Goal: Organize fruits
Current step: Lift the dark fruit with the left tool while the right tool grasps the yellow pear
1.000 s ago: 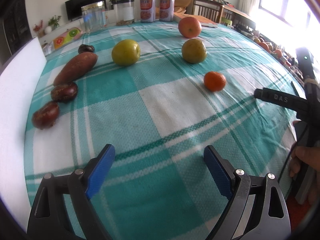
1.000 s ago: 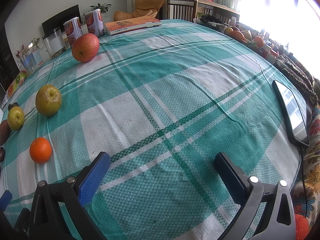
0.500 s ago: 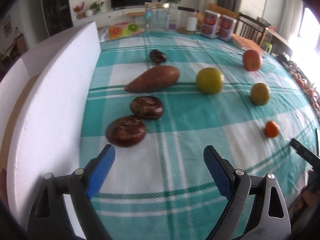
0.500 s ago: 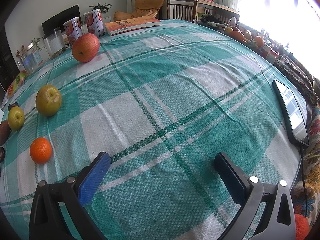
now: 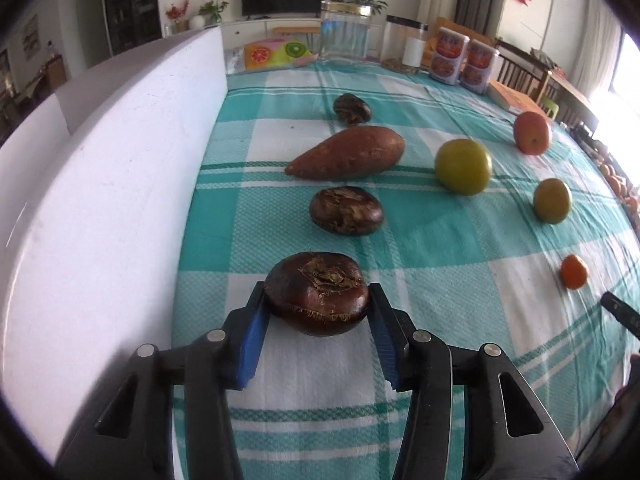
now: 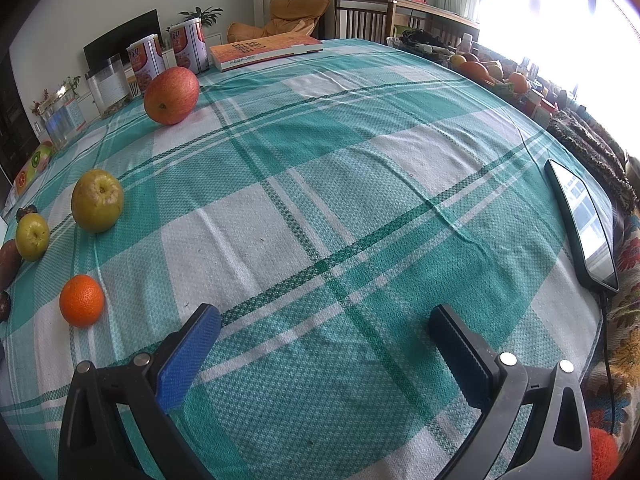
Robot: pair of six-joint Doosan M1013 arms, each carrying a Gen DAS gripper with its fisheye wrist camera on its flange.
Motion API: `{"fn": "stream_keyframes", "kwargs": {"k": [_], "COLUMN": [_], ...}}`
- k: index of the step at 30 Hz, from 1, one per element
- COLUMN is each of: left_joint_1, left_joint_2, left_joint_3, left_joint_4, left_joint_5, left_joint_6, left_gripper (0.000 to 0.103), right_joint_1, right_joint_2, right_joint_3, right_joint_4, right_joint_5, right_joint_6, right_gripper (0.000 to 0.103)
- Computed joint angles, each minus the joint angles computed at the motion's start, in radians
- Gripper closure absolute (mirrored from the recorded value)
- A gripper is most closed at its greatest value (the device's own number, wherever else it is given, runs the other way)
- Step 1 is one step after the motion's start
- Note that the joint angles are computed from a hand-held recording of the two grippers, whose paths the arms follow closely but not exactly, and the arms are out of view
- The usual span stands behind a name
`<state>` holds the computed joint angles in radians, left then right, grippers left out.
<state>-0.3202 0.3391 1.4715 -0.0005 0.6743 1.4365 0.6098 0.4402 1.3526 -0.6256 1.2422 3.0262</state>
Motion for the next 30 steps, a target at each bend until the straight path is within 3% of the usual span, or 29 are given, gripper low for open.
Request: {"fn": "stream_keyframes", "kwargs": {"k": [4,9,13,15,18,22,25,27,28,29,30], "left_joint_1": [0.000,-0.035,-0.025,-0.025,-0.030,-0.021,-0.016,-0.015,-0.015,-0.015,-0.012], "left_joint_2": [-0.039,-0.054,-0.055,-0.057,-0.059,-0.059,-0.063,-0.066,-0.066,-0.066,-0.066], "left_joint_3": [0.050,0.078,0.082,0.089,0.093,0.092,0.097,0.101,0.102,0.100,0.098], "left_joint_4": [-0.252,-0.244,-0.293,-0.294,-0.275,-0.308,-0.321,-0.326,-0.326,-0.329,-0.342], "left_joint_5": [0.012,0.000,-0.005,-0.019,-0.029,-0.016,-0.014,-0.014,-0.014,-0.009,0.000], "left_joint_6": [0.260,0.318,0.342,0.345,0.337,0.349,0.356,0.363,0.364,0.366,0.371], "left_gripper": [0.053,0.053,0.053,0.053,0.053,0.053,0.053,0.053,0.053,0.053,0.053], "right_joint_1": [0.000,-0.003,-0.009,-0.023,-0.059,-0.079,-0.101,-0.112,-0.116,-0.118,-0.119], "right_joint_2": [0.000,-0.009,-0.076,-0.062,-0.008,0.099,0.154,0.165,0.167,0.168,0.162], "right_joint_3": [0.000,0.008,0.092,0.064,-0.029,-0.203,-0.286,-0.297,-0.298,-0.298,-0.290], "right_joint_4": [0.000,0.008,-0.044,0.007,0.217,0.318,0.410,0.449,0.462,0.471,0.473], "right_joint_5": [0.000,-0.026,-0.309,-0.396,-0.483,-0.386,-0.325,-0.314,-0.308,-0.301,-0.305], "right_joint_6": [0.000,0.006,0.082,-0.025,-0.281,-0.485,-0.564,-0.583,-0.598,-0.614,-0.618], "right_gripper": [0.000,0.000,0.000,0.000,0.000,0.001,0.007,0.016,0.038,0.053,0.053]}}
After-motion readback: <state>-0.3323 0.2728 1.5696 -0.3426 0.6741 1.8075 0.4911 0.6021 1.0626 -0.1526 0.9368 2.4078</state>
